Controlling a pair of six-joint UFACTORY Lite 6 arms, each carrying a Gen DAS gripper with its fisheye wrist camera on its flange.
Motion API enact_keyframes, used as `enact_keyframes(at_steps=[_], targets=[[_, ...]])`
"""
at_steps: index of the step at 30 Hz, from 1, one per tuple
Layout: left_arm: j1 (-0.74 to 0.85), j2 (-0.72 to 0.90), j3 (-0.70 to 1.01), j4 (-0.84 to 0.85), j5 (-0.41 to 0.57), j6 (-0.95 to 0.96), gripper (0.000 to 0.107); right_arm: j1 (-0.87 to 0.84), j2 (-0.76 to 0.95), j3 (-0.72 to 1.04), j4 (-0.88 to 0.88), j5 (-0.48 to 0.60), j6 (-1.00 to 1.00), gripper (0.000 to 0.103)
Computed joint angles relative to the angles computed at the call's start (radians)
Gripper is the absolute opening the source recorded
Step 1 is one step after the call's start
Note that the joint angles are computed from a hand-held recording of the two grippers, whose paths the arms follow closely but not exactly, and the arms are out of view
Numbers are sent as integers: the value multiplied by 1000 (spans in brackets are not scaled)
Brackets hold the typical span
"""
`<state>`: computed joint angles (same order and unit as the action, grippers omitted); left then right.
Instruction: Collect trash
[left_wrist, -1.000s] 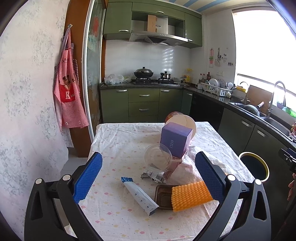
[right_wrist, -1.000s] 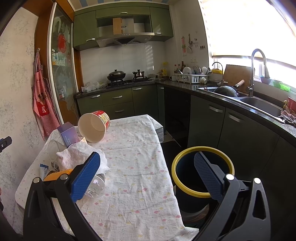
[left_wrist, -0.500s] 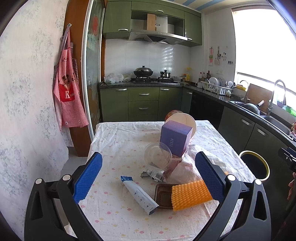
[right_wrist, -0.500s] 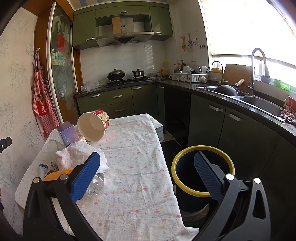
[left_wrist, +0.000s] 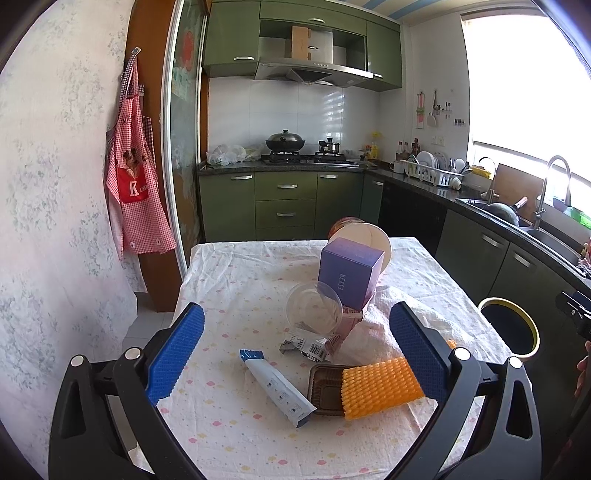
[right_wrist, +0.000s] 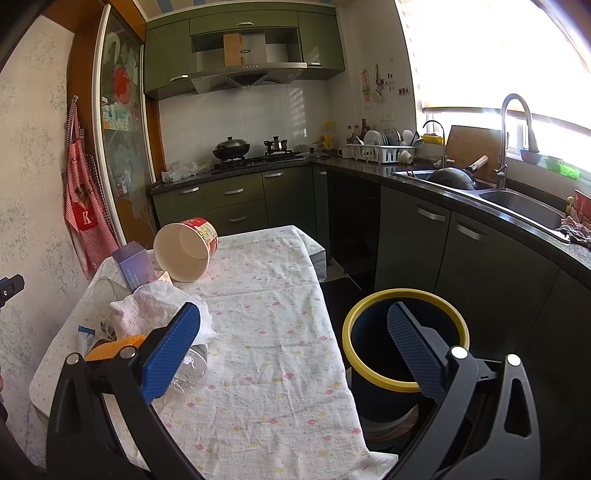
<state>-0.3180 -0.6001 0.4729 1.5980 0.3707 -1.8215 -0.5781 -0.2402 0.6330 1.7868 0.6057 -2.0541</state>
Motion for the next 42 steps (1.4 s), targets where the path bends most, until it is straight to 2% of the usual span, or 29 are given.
enact_keyframes(at_steps=[10, 16, 23, 27, 32, 34, 37, 40, 42], targets=[[4, 8, 10, -20, -3, 22, 99, 4, 45, -12, 79, 7, -93, 97], [17, 27, 20, -16, -11, 23, 99, 3, 42, -8, 66, 6, -76, 97], [125, 112, 67, 64, -112, -42, 99, 18, 71, -14, 118, 1, -129, 97], [163, 206, 134, 178, -120, -105, 99, 67, 89, -1, 172, -41, -181, 97], [250, 411, 310, 450, -174, -293, 99, 155, 147, 83, 233, -107, -231, 97], [281, 523, 407, 603, -181, -412, 99, 180, 225, 175, 177, -90, -155, 97], [326, 717, 588, 812, -203, -597, 99, 235, 392, 391, 0, -88, 54, 97], [376, 926, 812, 1069, -263, -843, 99, 317, 553, 620, -131, -127, 186, 97], [396, 1061, 967, 1080, -290, -847, 99, 379, 669, 779, -207, -162, 239, 95]])
